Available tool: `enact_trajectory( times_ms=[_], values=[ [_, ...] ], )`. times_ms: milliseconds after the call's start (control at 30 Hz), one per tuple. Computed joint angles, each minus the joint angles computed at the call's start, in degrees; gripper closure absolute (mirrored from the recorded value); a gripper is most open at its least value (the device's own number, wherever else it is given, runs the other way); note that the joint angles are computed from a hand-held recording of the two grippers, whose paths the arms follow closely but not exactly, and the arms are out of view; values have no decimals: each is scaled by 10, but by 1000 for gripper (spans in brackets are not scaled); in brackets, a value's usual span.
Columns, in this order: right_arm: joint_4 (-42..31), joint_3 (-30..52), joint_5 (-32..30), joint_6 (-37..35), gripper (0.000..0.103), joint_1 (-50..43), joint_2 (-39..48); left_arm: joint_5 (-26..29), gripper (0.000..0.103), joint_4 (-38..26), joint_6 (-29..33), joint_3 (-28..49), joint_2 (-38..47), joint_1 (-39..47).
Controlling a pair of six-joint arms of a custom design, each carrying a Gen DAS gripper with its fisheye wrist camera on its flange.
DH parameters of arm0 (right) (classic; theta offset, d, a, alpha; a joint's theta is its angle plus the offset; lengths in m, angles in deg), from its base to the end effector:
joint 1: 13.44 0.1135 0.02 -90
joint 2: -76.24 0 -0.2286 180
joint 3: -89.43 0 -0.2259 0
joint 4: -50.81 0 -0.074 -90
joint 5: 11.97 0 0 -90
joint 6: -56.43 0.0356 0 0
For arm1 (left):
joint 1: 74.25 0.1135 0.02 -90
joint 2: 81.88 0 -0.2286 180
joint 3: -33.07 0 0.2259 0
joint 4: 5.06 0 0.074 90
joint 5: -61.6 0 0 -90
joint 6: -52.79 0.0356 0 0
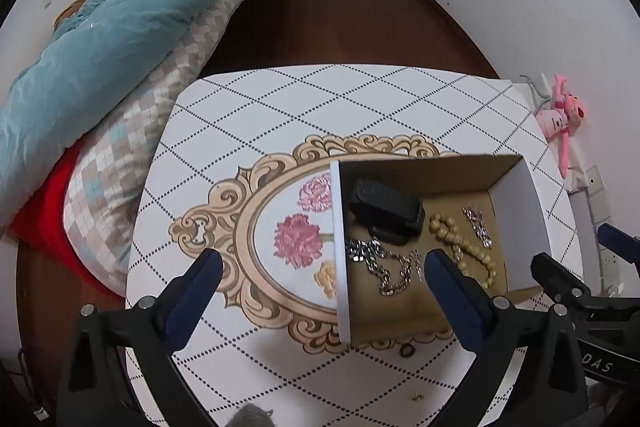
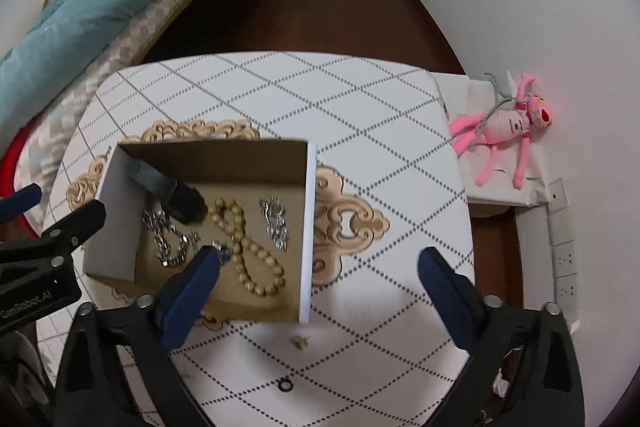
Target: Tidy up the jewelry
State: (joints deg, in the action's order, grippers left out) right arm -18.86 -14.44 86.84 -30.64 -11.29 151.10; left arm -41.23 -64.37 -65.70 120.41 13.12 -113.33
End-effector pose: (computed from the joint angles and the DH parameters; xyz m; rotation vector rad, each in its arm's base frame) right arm 0.2264 0.0030 0.2377 0.0592 2.7522 -0.1886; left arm 0.2428 -0.1870 0.2111 0.1865 2.6791 -0.0533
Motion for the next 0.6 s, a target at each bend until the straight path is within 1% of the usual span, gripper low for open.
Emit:
enact_trajectory(
  times_ms=[133, 300, 433, 600],
  values=[
    [2, -21, -1, 10, 1, -1, -24, -4, 0, -3, -13, -17, -20, -10],
    [-10, -28, 2, 17, 1, -3, -56, -19, 0, -17, -32, -28, -50, -23],
    [-31, -25, 8, 23, 1, -1, -93, -45, 0, -42, -51, -31, -88, -47],
    [-75, -11, 29, 39, 1, 18, -154, -70, 0, -79, -73, -28, -140, -81]
  ],
)
